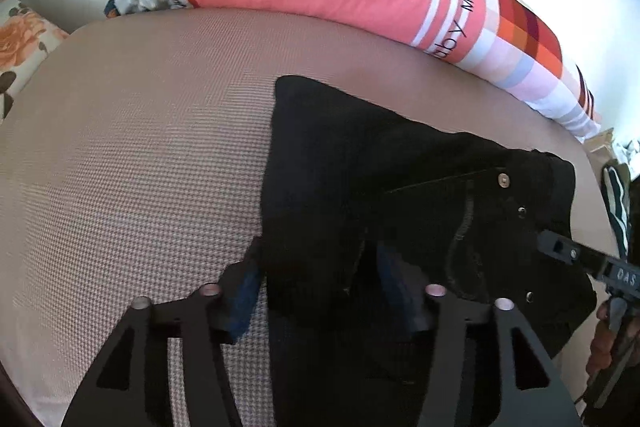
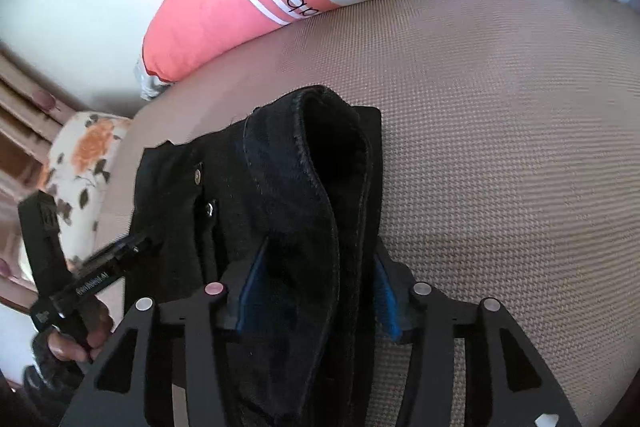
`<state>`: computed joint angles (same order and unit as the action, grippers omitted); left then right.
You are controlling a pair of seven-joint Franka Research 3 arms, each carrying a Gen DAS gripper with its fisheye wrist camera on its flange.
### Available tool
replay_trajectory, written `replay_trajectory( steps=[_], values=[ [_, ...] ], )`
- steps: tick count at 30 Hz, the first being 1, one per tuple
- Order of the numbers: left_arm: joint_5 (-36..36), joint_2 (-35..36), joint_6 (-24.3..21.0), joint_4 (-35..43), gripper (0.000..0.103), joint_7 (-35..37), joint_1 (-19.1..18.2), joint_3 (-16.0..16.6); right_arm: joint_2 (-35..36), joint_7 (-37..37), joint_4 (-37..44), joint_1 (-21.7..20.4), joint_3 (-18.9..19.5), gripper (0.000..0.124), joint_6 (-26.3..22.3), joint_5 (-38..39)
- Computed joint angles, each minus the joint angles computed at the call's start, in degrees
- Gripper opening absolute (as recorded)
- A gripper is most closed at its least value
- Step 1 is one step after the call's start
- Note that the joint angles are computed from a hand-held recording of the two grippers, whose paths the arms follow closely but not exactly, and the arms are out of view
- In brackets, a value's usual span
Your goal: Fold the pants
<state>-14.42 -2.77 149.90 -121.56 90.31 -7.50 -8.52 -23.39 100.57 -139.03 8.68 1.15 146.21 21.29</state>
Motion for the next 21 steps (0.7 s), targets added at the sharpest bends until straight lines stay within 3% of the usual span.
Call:
replay_trajectory(
  steps=[11,13,15,21],
  values=[
    [17.18,-11.01,-2.30,-8.40,0.070,-13.78,-0.25,-1.37,-7.14,9.92,-2.60,-3.23,5.26,0.049,-3.88,-10.34],
    [19.72,-14.17,-2.30,-10.72,0.074,-16.35,-0.47,-1.61,-9.47,12.07,-3.06,-3.89,7.20,0.053,-4.38,-13.83],
    [22.42,-17.38,-2.53,-12.85,0.074,-19.03,-0.55,-2.15,-11.59,14.14,-3.60,-4.02,8.63,0.067,-4.49,-16.08],
    [26.41,-25.85,-3.27,-18.06,0.076,-24.66,-1.50,-2.62,-18.00,20.47,-5.06,-4.41,14.15,0.078,-6.19,-23.25]
  ],
)
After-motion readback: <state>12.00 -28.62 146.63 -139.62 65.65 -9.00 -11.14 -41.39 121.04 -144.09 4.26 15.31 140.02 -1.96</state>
